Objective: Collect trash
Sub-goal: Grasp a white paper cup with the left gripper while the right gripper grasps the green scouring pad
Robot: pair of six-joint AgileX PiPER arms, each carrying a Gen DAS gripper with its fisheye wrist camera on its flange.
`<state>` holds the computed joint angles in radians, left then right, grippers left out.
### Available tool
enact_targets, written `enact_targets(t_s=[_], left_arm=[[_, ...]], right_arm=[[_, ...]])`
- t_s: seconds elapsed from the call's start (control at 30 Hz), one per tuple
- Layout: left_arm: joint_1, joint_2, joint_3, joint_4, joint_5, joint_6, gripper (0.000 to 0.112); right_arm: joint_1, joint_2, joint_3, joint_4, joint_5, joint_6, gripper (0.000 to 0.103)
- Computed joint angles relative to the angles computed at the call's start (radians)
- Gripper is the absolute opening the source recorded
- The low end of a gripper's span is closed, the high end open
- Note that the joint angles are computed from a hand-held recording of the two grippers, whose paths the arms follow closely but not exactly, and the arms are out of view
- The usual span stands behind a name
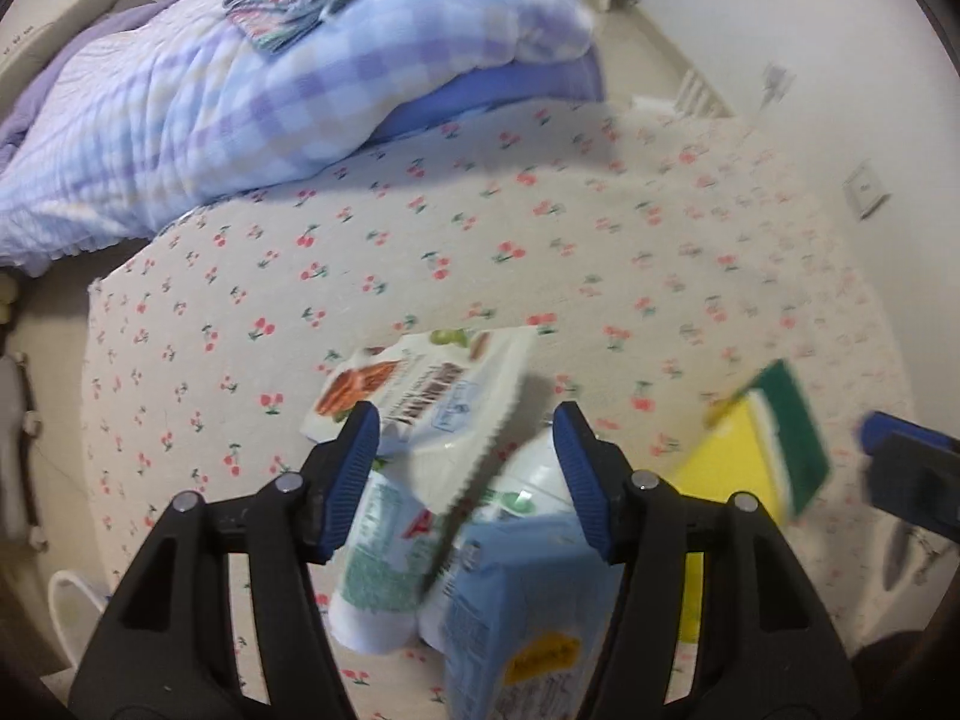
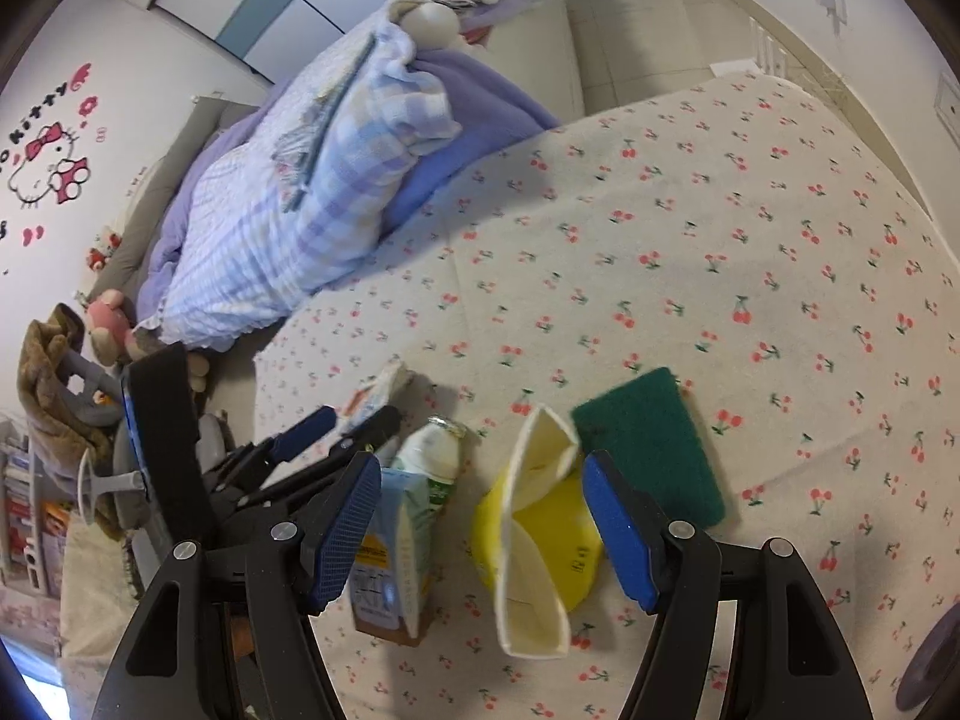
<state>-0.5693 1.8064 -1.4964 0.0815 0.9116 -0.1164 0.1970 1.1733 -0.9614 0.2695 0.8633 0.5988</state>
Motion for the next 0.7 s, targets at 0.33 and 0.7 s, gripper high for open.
enact_targets(t_s=[0.33, 0.7], left_arm=[[0.15, -0.033, 0.032, -0.211, -0.049, 0.086, 0.011], [0.253, -0.183, 0.132, -0.325, -0.065, 0.158, 0.009]], right_arm=[[0.043, 0.052, -0.021, -0.096, 0.053, 0.019, 0.07], [0.025, 0.084, -0.011, -0.093, 0.07, -0.024, 0.06]])
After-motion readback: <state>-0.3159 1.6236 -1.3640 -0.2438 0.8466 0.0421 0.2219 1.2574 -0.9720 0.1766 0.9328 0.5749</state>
